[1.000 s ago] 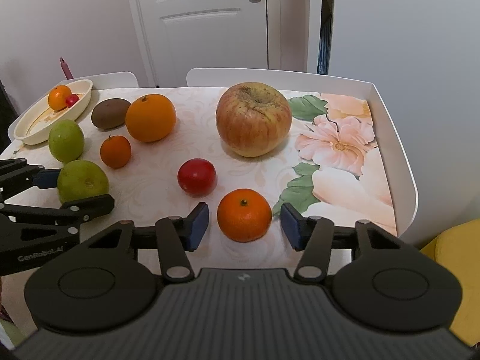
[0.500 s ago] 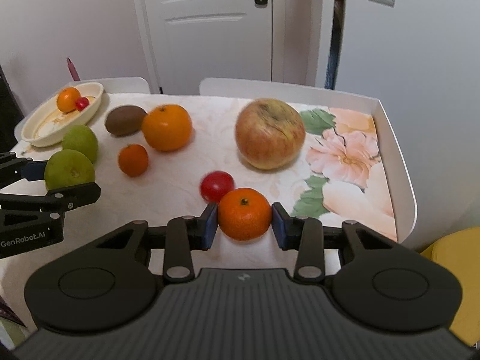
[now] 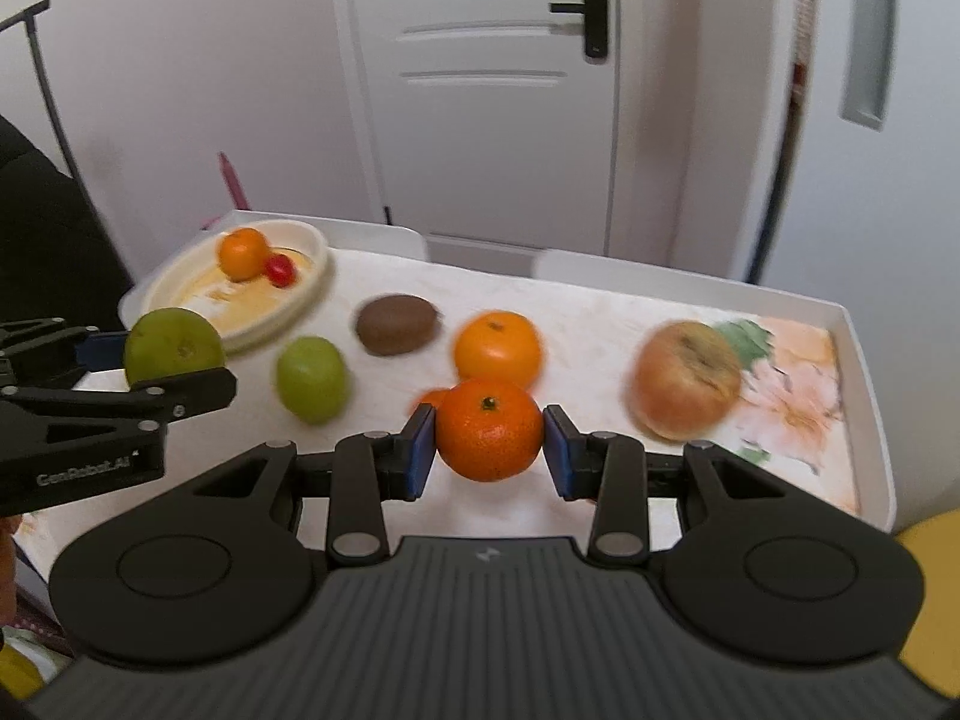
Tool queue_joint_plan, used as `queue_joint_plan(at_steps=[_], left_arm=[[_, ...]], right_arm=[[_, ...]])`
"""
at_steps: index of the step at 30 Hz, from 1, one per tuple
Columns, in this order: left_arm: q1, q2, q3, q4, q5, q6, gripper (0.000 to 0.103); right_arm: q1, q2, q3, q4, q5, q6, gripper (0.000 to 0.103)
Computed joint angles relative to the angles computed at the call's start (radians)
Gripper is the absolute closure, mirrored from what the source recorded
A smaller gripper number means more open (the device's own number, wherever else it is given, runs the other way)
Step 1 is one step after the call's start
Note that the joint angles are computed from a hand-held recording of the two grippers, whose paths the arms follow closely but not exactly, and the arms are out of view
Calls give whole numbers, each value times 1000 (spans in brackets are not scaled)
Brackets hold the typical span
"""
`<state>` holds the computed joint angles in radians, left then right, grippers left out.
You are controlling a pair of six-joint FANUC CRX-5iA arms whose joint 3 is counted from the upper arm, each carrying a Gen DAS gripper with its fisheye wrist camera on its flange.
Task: Organize fruits
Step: 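Carry the apple and tangerine to the duck bowl and release both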
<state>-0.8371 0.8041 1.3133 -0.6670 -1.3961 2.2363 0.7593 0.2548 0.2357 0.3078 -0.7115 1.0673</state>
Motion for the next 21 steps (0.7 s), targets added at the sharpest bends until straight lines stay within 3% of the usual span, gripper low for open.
queue_joint_plan(at_steps=[11, 21], left_arm=[[87, -199, -275, 16, 85, -2, 44], [218, -281, -398, 89, 163, -84, 44]], right_arm=[[72, 155, 271, -13, -117, -7, 50], [118, 370, 605, -31, -254, 4, 50]])
